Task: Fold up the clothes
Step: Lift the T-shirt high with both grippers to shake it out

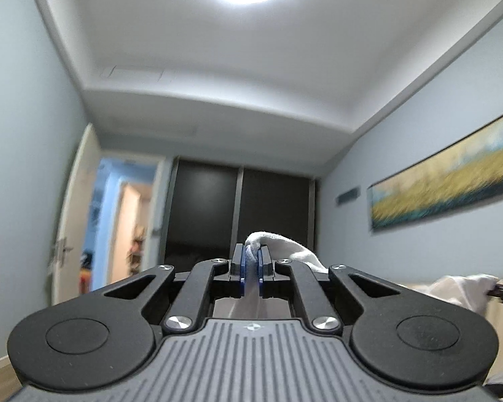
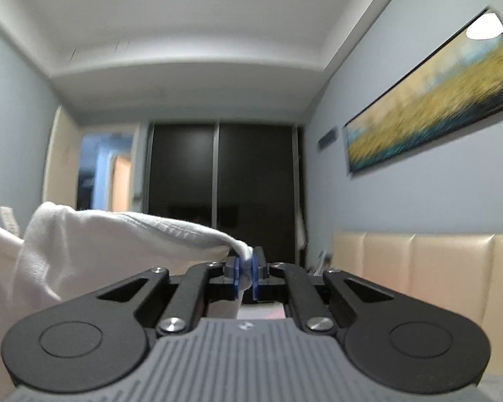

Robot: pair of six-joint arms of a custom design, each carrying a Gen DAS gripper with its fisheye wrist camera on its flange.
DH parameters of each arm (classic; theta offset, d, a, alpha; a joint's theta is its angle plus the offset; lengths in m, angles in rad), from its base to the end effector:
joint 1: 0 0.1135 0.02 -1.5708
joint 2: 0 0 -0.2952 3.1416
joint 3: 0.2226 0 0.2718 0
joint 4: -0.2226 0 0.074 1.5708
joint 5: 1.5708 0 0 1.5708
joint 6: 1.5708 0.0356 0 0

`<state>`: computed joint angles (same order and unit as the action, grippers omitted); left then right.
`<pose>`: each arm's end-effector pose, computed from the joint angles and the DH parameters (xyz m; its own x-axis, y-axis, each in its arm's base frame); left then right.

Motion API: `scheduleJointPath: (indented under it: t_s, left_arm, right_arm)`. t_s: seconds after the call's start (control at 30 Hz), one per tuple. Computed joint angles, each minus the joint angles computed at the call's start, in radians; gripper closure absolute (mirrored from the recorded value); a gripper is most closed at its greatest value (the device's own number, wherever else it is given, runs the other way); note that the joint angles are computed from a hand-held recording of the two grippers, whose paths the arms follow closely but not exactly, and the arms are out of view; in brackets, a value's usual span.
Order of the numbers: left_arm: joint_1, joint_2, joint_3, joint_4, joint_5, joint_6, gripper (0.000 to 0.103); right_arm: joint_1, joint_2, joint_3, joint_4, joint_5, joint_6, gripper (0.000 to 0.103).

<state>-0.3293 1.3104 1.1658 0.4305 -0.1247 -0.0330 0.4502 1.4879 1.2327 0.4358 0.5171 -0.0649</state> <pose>0.3041 -0.0992 0.4508 0.2599 -0.1234 -0.9577 0.2167 0.9740 -0.0667 0.3412 0.1454 0.4177 0.1575 0.0135 -0.9874 0.0700 0.9972 0.0248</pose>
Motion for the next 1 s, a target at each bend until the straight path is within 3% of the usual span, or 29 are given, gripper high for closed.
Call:
scheduleJointPath:
  t_s: [0.13, 0.23, 0.4, 0.53, 0.63, 0.77, 1.0]
  left_arm:
    - [-0.056, -0.057, -0.017, -0.02, -0.003, 0.012, 0.098]
    - [-0.06, -0.083, -0.023, -0.008, -0.035, 0.007, 0.098]
    - [-0.053, -0.153, -0.059, 0.007, -0.057, -0.002, 0.098]
    - [-0.076, -0.199, -0.066, -0.025, -0.096, 0.02, 0.098]
    - [-0.026, -0.162, -0.014, -0.11, -0.044, 0.0, 0.098]
    - [0.052, -0.067, 0.036, -0.187, 0.01, -0.042, 0.098]
    - [0.127, 0.317, 0.24, -0.292, 0.004, -0.057, 0.098]
  right_arm:
    - [0.033, -0.057, -0.017, 0.079, 0.12, -0.04, 0.095]
    - [0.057, -0.112, -0.05, 0.086, 0.118, -0.04, 0.095]
    - [0.137, -0.18, -0.168, 0.296, 0.146, -0.214, 0.095]
    - [0.182, -0.232, -0.214, 0.35, 0.143, -0.242, 0.095]
    - [0.199, -0.208, -0.206, 0.401, 0.147, -0.29, 0.095]
    - [0.151, -0.142, -0.154, 0.282, 0.117, -0.181, 0.095]
    - [0.02, 0.19, 0.075, 0.022, 0.0, 0.078, 0.095]
